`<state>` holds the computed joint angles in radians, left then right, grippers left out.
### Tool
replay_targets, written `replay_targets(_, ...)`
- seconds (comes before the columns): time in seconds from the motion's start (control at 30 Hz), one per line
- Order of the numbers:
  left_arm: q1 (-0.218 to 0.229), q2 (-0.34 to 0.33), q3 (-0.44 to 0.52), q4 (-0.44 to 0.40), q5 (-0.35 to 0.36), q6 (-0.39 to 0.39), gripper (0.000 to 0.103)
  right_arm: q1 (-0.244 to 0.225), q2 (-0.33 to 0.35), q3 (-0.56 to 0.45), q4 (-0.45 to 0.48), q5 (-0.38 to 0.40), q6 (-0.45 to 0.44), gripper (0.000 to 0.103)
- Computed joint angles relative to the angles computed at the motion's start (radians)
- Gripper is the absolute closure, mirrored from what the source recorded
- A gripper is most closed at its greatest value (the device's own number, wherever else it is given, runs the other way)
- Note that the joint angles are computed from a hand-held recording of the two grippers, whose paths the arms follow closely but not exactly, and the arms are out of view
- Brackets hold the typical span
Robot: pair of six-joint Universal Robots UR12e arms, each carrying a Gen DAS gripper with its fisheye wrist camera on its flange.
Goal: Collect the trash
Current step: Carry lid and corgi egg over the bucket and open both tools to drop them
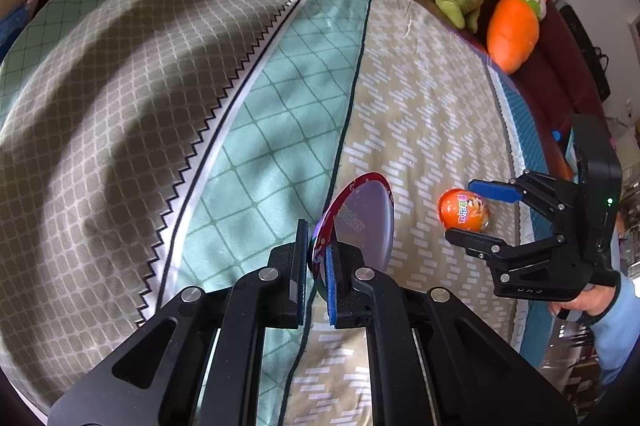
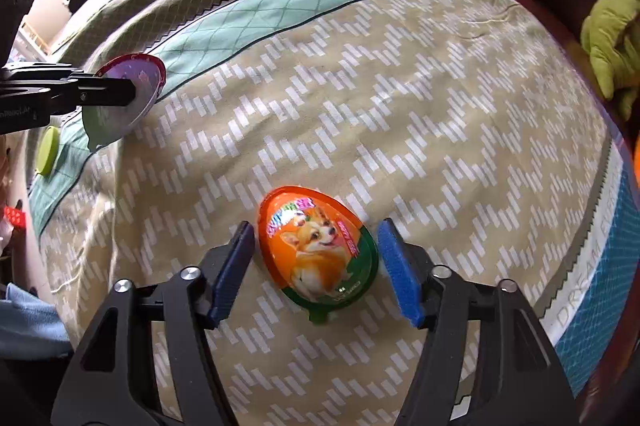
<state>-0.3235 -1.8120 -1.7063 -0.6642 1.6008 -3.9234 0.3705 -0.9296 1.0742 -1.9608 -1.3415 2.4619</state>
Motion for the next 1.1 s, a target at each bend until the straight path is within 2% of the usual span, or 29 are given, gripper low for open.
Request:
replay_targets(0.1, -0.004, -0.008, 0.011, -0.004, -0.002, 0.008, 0.095, -0.002, -0.029, 0.049, -0.04, -0.012, 0.035, 0.047)
replay_targets(0.2, -0.011, -0.015, 0.023, -0.003, -0.003, 0.019, 0.095, -0.016, -0.058, 0.096, -0.077, 0.014, 0.117, 0.047)
replay_targets(0.33, -0.024, -0.029, 0.047, -0.002, -0.009, 0.048, 0.095, -0.053, -0.103, 0.16, -0.132, 0.085, 0.277, 0.047)
replay_targets(0.63, -0.08, -0.098, 0.149, -0.019, -0.044, 0.135, 0.095, -0.153, -0.228, 0.343, -0.314, 0.147, 0.56, 0.047)
replay_targets(0.83, -0.142, -0.172, 0.265, -0.066, -0.068, 0.226, 0.095, -0.229, -0.321, 0.476, -0.44, 0.154, 0.686, 0.047)
replay_targets(1.1, -0.226, -0.288, 0.458, -0.146, -0.091, 0.33, 0.095, -0.334, -0.421, 0.615, -0.581, 0.185, 0.799, 0.047)
